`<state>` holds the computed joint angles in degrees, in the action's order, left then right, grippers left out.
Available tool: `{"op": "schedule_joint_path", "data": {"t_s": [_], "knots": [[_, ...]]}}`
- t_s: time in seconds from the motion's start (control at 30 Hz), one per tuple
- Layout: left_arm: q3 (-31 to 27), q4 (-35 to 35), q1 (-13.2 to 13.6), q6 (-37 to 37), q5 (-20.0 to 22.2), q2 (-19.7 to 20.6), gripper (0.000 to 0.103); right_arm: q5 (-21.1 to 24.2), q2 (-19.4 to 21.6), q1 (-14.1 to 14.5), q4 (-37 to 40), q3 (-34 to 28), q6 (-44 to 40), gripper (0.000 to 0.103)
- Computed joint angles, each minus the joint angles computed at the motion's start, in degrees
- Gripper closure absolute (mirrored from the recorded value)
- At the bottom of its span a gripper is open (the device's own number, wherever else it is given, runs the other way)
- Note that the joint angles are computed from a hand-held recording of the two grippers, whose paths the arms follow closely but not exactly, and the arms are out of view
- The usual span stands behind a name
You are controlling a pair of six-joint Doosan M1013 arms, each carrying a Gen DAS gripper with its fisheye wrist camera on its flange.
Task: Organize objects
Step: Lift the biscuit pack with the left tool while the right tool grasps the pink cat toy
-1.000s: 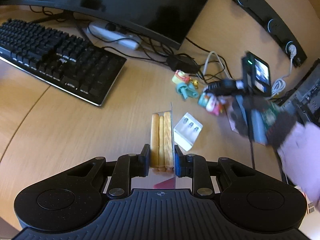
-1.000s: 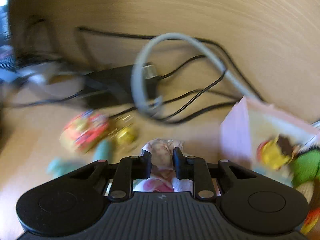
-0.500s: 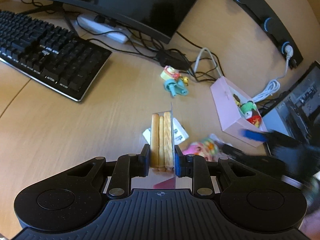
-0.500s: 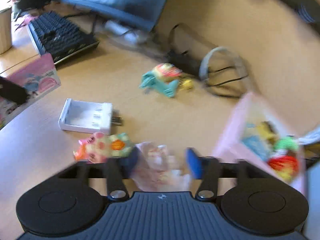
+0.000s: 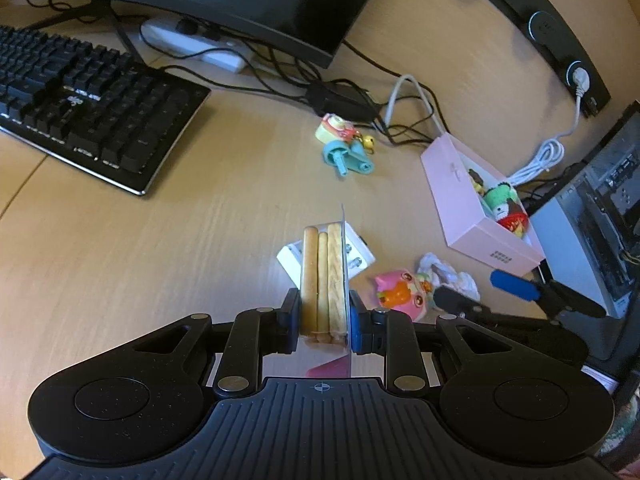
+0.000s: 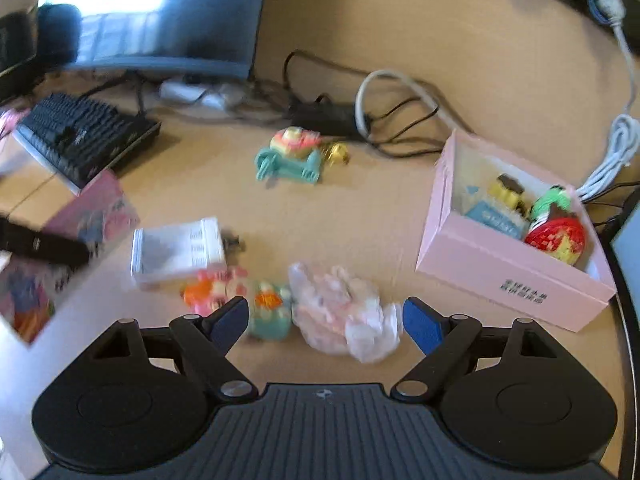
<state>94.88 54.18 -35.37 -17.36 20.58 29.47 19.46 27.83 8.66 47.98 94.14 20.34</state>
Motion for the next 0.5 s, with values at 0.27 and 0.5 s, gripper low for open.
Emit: {"op": "schedule_joint_path", "data": {"t_s": [0.27,0.5], "knots": [[-0.73,-4.18,-0.42,4.68,5.36,-0.09,0.076,5.28,0.22,1.7,3.41,-0.02,-1.6,0.027],[-1.31,-7.94,-0.31,10.77,4.06,0.13,0.076,3.41,2.65,2.96,-7.51,-2.7,8.38,0.047]]}}
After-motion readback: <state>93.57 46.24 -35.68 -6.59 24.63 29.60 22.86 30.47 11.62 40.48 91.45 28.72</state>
